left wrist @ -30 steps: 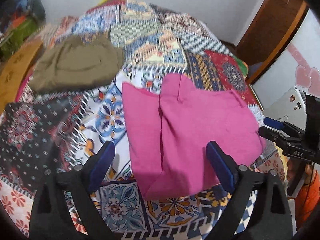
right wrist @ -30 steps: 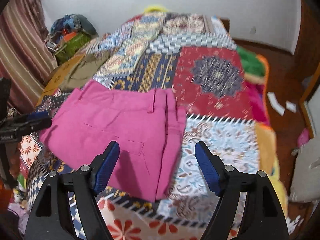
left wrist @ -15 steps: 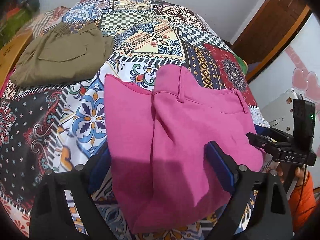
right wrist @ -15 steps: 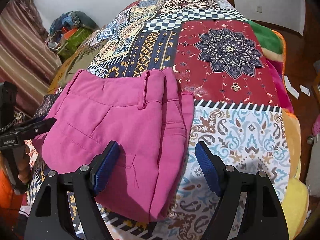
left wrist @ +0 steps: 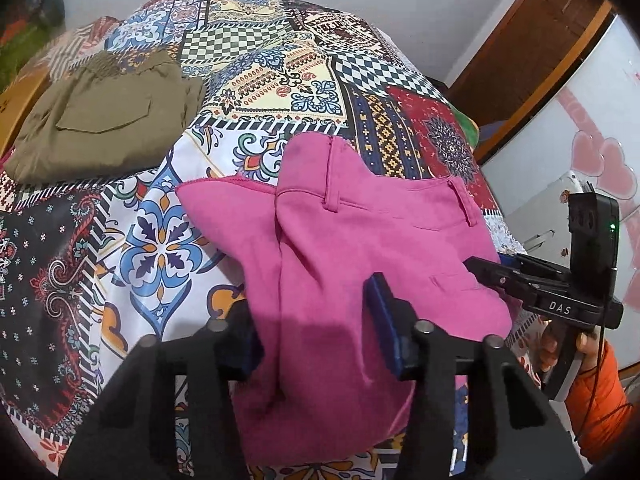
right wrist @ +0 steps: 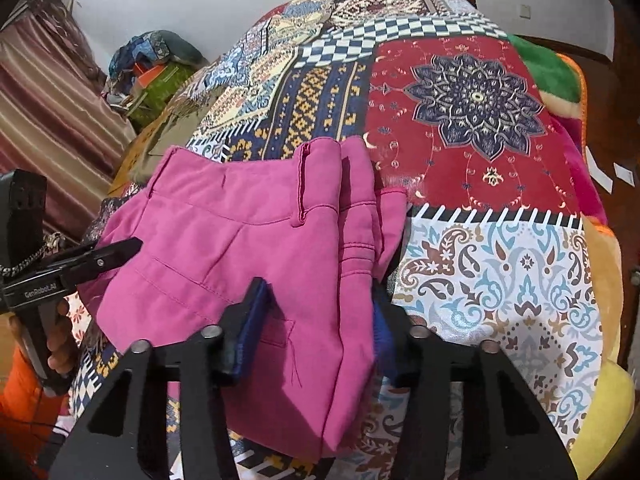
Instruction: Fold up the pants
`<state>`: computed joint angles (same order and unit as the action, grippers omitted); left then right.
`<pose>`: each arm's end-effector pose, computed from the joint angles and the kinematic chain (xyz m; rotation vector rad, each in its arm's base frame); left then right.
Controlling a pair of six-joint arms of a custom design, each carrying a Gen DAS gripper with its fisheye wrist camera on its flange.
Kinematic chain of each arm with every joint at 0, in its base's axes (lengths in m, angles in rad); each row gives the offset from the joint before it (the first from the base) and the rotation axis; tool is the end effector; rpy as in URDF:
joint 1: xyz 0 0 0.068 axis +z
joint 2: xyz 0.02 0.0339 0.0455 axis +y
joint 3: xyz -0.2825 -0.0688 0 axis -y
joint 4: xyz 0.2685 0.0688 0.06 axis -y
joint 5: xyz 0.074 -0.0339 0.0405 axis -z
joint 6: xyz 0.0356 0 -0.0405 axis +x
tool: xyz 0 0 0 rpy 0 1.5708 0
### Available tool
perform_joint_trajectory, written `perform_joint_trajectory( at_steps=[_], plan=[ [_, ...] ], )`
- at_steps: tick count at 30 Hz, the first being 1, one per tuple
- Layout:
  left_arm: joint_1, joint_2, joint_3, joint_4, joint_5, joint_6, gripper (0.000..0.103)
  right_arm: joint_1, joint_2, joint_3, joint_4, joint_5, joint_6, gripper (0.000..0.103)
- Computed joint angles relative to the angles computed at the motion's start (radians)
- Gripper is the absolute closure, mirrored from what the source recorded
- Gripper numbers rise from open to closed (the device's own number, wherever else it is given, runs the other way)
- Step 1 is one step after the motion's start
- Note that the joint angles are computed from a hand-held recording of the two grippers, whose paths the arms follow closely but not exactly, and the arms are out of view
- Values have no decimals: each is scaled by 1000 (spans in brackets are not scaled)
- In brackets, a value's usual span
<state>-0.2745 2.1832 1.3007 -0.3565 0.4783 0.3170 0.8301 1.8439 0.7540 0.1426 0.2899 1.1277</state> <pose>0.4130 -0.1333 0.0756 0.9021 2.5785 -0.6556 0.2347 0.2416 0.0875 0.4910 2.4754 0.4689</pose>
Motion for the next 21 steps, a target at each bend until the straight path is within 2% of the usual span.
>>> perform_joint_trajectory(
  at_steps=[2, 7, 12, 21],
  plan=[
    [4, -6, 0, -3, 4, -1, 68, 8, -10, 9, -15, 20, -3, 78],
    [2, -54, -47, 33, -3, -10, 78, 19, -49, 20, -52, 57, -2, 89],
    [11, -107, -89, 48, 27, -16, 83, 46, -92, 44, -119, 105, -7, 91],
    [63, -224, -132, 27, 76, 5, 84, 93, -127, 156, -257, 201, -57, 92]
  ],
)
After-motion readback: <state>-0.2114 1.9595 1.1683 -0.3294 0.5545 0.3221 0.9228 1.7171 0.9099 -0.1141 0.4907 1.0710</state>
